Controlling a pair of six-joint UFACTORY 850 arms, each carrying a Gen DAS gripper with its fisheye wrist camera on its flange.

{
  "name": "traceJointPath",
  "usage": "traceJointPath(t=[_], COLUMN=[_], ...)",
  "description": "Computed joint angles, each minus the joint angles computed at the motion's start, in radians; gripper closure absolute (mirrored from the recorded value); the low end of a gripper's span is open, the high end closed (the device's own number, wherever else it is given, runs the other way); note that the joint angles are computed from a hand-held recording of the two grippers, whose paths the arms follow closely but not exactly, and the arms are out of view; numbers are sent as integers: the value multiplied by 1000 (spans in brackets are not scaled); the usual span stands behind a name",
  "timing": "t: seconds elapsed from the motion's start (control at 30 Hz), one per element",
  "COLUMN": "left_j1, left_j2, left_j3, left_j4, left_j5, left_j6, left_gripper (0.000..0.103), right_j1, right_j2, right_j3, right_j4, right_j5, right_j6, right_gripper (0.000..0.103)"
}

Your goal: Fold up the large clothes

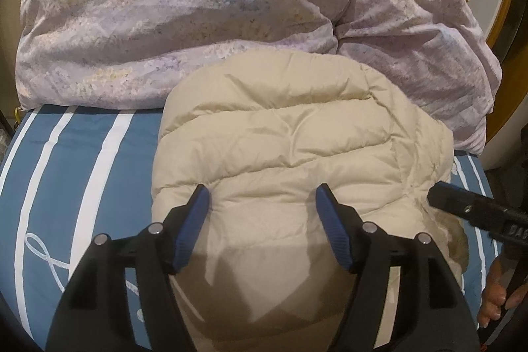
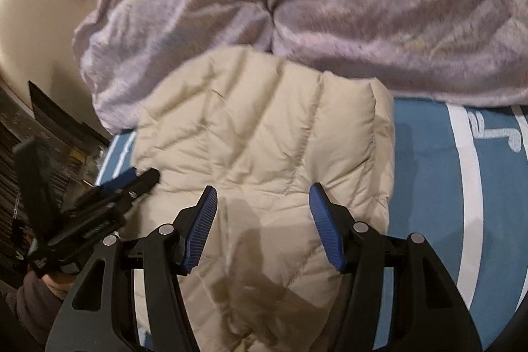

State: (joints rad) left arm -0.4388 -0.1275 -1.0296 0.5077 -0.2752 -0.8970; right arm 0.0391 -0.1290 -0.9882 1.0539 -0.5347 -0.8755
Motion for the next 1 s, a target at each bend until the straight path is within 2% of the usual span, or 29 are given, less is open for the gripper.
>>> traceJointPath(t=[0.2, 0.33, 0.47, 0.57, 0.77, 0.83, 0.9, 0.97, 1.0], left_j1=[-4, -10, -20, -24, -37, -45, -52, -58, -60], left_j2=[-26, -40, -51, -58, -29, -4, 20, 45, 59], left_j3=[-10, -17, -18, -19, -6, 12, 29, 47, 57], left_j4=[38, 65, 130, 168, 201, 228, 255, 268, 266], left_j5=[-7, -13, -19, -24, -45, -49, -58, -63, -63], left_j6=[-20, -38, -89, -124, -165, -203, -240, -268, -276], left_gripper=[32, 31, 30, 29, 29, 29, 23, 19, 17], right_j1=[26, 20, 31, 46, 69, 85, 99, 110, 114], right_j2=[-4, -5, 6, 7, 22, 45, 73, 97, 113], right_j3=[29, 54, 93, 100, 75, 81, 98, 116, 129], right_j4=[-45, 19, 125, 143, -116, -259, -360, -453, -483], right_j5=[79, 103, 161, 199, 225, 249, 271, 293, 303], right_j6=[12, -34, -130, -146, 118, 263, 366, 464, 495], right_gripper=[45, 46, 46, 46, 42, 36, 19, 12, 12])
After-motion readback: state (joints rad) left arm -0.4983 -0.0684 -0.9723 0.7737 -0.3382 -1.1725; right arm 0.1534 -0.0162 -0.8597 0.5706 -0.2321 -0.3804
